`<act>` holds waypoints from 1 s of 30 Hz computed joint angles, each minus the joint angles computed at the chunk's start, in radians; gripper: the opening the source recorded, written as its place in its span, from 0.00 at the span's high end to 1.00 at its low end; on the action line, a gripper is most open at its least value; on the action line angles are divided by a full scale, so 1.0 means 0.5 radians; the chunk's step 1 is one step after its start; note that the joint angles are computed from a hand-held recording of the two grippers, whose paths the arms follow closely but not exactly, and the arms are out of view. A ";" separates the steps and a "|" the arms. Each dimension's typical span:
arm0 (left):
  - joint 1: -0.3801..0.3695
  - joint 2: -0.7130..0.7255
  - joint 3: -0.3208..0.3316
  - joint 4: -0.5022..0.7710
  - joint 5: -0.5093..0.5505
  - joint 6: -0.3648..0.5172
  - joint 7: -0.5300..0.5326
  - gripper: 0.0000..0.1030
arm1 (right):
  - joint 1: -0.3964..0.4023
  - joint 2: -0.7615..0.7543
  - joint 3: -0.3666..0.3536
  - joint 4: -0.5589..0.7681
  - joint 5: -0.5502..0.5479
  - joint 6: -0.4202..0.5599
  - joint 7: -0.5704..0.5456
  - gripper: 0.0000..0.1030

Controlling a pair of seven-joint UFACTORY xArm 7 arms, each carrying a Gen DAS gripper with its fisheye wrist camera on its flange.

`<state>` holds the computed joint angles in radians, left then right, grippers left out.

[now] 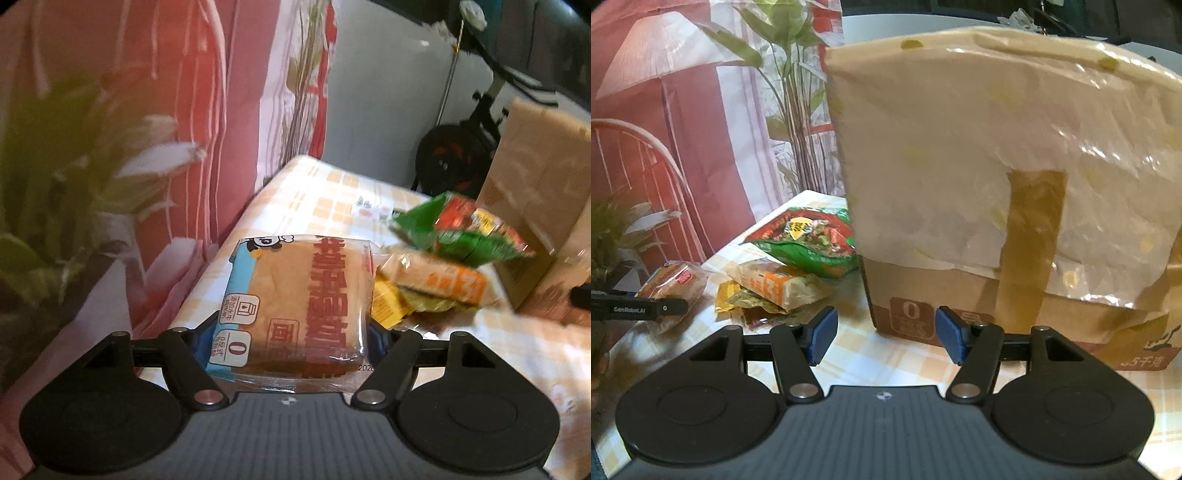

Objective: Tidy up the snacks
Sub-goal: 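Lower the left tool onto the wrapped bread loaf and close it, then grasp the green chip bag with the right tool while the left tool holds the bread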

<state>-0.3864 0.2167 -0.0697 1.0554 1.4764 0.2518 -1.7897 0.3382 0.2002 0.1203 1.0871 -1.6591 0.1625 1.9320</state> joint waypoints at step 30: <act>0.191 -0.391 -0.137 -0.228 -0.049 0.070 -0.277 0.25 | 0.616 0.946 -0.271 1.364 0.885 0.574 -0.910 0.17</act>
